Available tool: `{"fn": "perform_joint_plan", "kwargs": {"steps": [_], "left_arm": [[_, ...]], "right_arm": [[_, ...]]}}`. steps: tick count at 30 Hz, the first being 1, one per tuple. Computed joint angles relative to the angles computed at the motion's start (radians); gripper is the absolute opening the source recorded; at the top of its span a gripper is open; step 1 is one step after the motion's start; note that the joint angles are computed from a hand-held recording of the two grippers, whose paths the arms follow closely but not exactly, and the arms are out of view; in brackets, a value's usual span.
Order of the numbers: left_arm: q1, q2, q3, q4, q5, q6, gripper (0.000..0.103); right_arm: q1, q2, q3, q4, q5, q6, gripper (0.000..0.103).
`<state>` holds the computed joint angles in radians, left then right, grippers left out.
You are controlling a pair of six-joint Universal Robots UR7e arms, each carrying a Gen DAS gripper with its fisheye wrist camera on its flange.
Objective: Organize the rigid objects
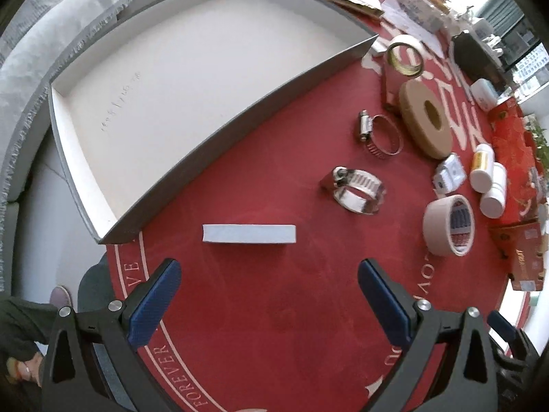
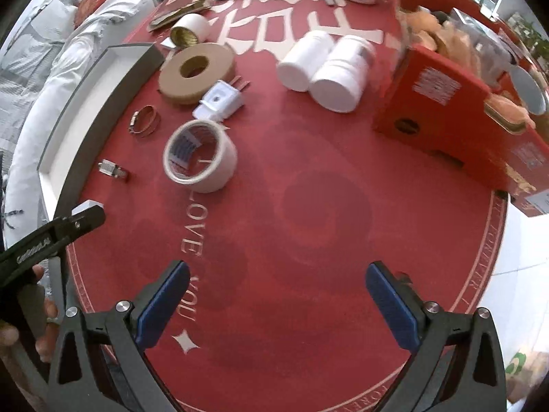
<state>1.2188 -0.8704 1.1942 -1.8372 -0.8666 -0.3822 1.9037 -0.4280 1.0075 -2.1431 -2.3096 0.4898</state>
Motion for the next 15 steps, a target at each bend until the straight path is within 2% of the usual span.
{"fn": "perform_joint_plan", "kwargs": {"steps": [7, 11, 15], "left_arm": [[-0.002, 0.03, -0.013, 0.014, 0.044, 0.004, 0.103], [-0.006, 0.039, -0.01, -0.003, 0.065, 0.024, 0.103], [-0.015, 0.047, 0.001, -0.016, 0.092, 0.047, 0.103]], "right_arm": [[-0.015, -0.091, 0.13, -0.015, -0.008, 0.066, 0.103], [-0.034, -0.149, 0.202, 0.011, -0.049, 0.123, 0.103], [-0.051, -0.173, 0.236, 0.027, -0.032, 0.109, 0.103]]}}
